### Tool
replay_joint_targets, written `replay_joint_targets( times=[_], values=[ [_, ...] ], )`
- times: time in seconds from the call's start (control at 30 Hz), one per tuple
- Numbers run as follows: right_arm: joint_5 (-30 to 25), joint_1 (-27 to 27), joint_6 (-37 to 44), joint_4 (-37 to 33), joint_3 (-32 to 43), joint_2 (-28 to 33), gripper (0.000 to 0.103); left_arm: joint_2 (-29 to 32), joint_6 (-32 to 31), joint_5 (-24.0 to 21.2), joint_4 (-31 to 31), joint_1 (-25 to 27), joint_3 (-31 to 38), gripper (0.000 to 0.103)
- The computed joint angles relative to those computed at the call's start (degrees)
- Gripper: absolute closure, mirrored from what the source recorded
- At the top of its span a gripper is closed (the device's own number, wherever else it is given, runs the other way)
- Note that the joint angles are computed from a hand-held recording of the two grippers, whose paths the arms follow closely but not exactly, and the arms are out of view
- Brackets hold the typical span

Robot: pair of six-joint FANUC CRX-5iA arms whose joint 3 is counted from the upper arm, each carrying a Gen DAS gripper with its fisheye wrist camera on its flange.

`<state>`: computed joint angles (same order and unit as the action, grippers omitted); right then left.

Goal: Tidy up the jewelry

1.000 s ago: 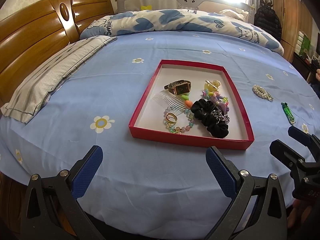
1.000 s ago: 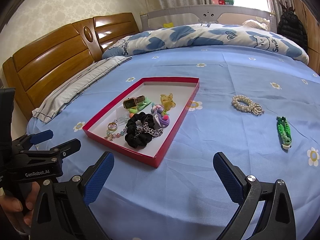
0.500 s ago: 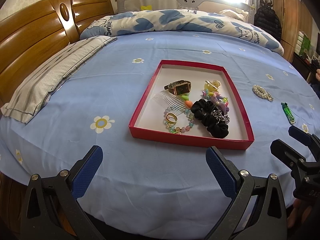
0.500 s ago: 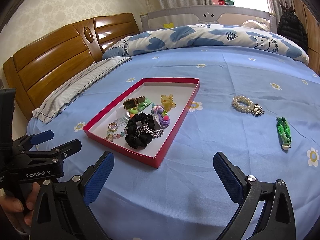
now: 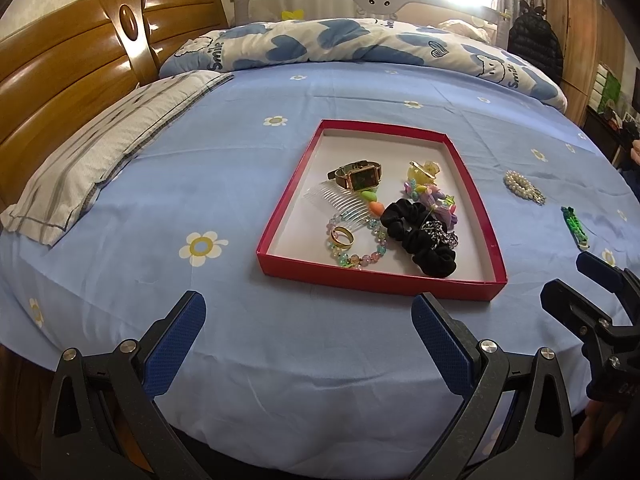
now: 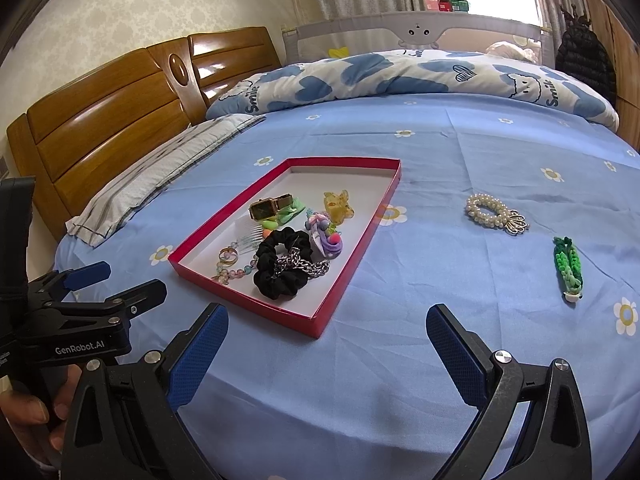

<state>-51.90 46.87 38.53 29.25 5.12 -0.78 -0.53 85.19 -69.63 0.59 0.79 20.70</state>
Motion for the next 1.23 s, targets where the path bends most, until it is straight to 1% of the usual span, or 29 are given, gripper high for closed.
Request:
replay_joint_targets(
  times=[1.1,1.23],
  values=[
    [0.36,-0.49,0.51,-0.52,0.11,-0.13,0.002,0.35,-0.59,-0.04,0.26,-0.08,0.34,0.0],
    [0.19,-0.75,0.78,-0.79,0.27,-0.19,0.002,0.62,-1.5,-0.09,1.53,0.22,0.31,0.0]
  ],
)
